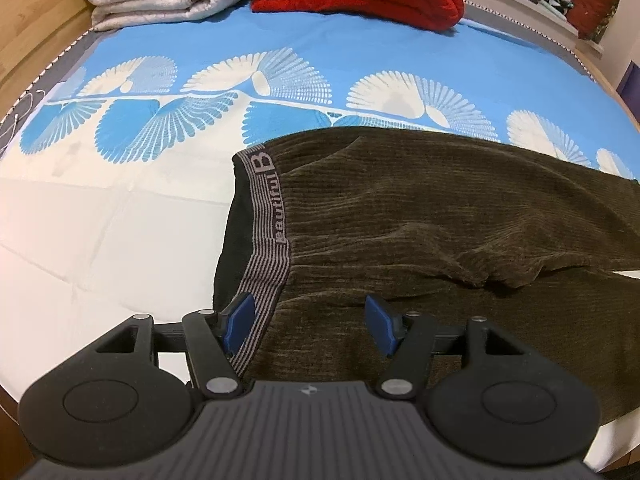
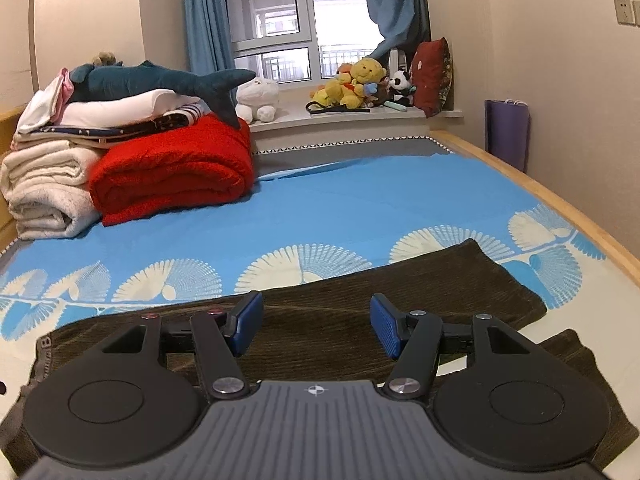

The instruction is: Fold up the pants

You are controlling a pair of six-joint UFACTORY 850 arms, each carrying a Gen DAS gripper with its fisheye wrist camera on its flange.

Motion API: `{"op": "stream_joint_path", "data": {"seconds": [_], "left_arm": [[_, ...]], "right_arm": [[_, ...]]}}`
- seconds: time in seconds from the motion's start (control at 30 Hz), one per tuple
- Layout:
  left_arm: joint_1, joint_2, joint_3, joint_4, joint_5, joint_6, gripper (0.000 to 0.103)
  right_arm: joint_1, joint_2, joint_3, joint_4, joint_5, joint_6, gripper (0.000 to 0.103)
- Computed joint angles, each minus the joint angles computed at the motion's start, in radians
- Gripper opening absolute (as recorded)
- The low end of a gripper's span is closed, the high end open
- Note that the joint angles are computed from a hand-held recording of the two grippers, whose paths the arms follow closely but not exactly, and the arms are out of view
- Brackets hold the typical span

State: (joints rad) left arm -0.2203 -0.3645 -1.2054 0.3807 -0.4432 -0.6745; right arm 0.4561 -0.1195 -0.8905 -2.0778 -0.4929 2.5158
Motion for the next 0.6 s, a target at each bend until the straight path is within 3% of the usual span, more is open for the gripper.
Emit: {"op": "stream_joint_path", "data": {"seconds": [0.6], "left_arm": [[-0.008,-0.024,-0.023,-0.01,-0.02,0.011,0.067]], "right_arm": [[0.001,-0.005,0.004,-0.007,-0.029,0.029,0.061]]}}
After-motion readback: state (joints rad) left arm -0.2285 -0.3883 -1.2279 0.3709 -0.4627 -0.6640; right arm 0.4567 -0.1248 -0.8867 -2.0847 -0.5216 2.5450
